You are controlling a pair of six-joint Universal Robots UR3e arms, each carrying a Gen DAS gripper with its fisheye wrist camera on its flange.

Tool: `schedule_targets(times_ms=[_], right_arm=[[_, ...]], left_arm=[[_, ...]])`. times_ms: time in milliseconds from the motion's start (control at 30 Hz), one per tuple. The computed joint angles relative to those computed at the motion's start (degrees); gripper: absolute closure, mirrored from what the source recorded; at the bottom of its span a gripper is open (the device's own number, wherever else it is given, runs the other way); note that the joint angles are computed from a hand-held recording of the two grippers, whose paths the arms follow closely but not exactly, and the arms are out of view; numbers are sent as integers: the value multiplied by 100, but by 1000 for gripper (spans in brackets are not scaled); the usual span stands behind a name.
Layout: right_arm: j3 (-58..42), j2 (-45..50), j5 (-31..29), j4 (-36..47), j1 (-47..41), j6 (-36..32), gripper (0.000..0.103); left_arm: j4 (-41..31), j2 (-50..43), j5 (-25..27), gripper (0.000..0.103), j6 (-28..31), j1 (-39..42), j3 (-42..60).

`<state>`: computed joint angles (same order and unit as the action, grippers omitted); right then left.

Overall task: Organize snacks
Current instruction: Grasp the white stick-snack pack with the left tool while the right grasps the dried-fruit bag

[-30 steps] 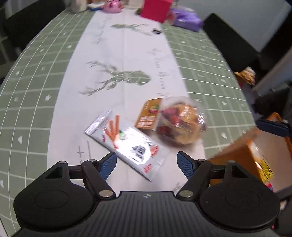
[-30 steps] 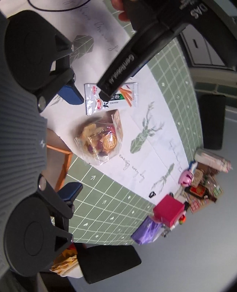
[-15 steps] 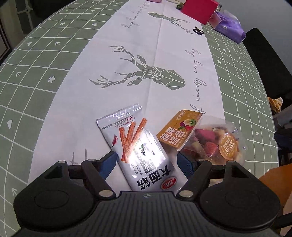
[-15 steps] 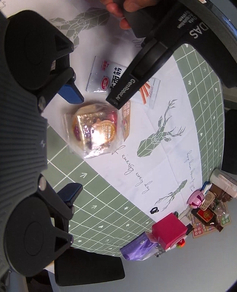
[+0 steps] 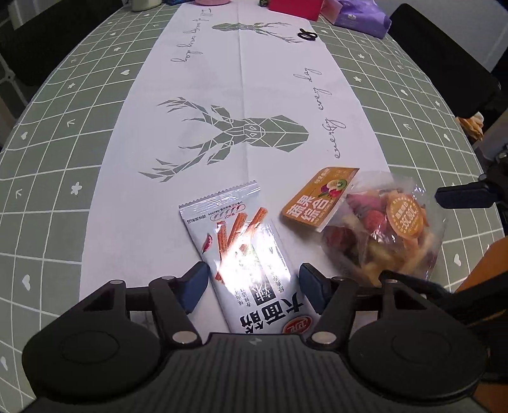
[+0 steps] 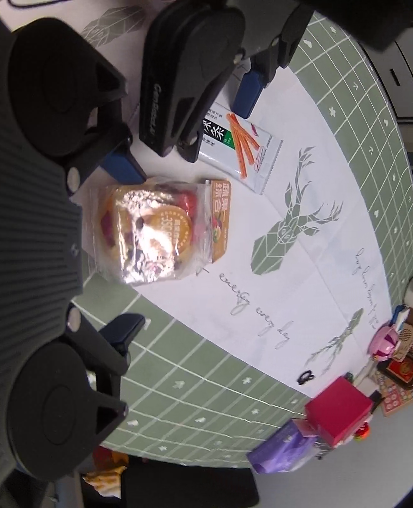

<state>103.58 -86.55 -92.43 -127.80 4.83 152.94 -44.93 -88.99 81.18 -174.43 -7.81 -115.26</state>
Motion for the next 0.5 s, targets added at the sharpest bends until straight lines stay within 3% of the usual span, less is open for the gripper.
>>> schedule_targets(times_ms=[133,500], right_arm=[[-30,15,-99,27,171,222,41],[81,-321,-187,490,956,898,45]], left_arm=[[-308,235,16,32,631,124,-102],[-1573,1785,-264,33,2069,1024,-915]])
